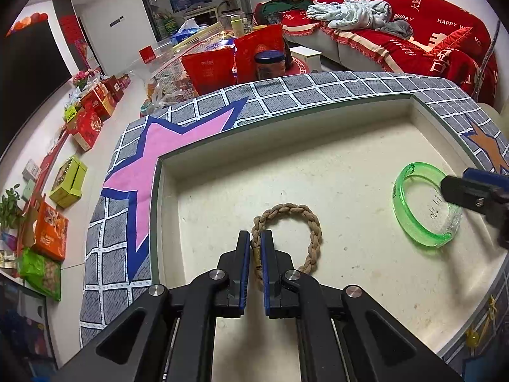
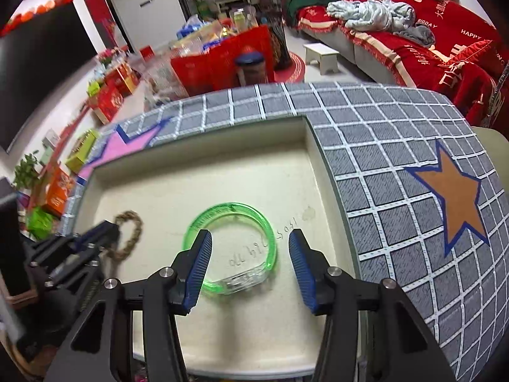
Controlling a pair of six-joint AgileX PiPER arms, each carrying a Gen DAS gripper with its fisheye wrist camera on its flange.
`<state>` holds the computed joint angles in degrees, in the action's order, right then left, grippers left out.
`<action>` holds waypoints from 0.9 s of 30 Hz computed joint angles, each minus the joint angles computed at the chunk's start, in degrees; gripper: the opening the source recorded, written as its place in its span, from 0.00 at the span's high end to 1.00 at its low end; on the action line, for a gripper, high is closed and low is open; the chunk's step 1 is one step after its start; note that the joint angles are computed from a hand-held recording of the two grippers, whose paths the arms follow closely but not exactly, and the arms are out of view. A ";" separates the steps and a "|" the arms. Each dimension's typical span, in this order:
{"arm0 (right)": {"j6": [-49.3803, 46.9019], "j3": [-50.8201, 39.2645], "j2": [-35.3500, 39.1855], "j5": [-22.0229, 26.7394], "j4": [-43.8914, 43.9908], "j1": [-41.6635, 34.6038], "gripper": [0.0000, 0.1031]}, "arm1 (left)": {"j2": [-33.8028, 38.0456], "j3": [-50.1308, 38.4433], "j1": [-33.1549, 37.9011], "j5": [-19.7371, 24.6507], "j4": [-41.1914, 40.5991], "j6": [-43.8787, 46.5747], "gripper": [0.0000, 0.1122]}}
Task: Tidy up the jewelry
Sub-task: 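Carry both into the tray, open the right gripper on the bangle while the left releases the rope bracelet, then withdraw both grippers from the tray back toward the remaining jewelry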
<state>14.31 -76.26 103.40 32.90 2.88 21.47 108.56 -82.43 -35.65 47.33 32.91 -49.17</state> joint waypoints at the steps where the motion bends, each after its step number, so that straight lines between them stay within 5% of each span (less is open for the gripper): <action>1: -0.33 0.58 -0.71 -0.45 0.67 -0.04 0.47 | 0.02 -0.04 -0.01 0.08 0.04 0.03 0.79; 27: -4.32 9.80 -8.63 -4.63 6.67 -1.31 0.45 | -3.73 2.42 0.60 -4.46 -0.33 -4.28 0.79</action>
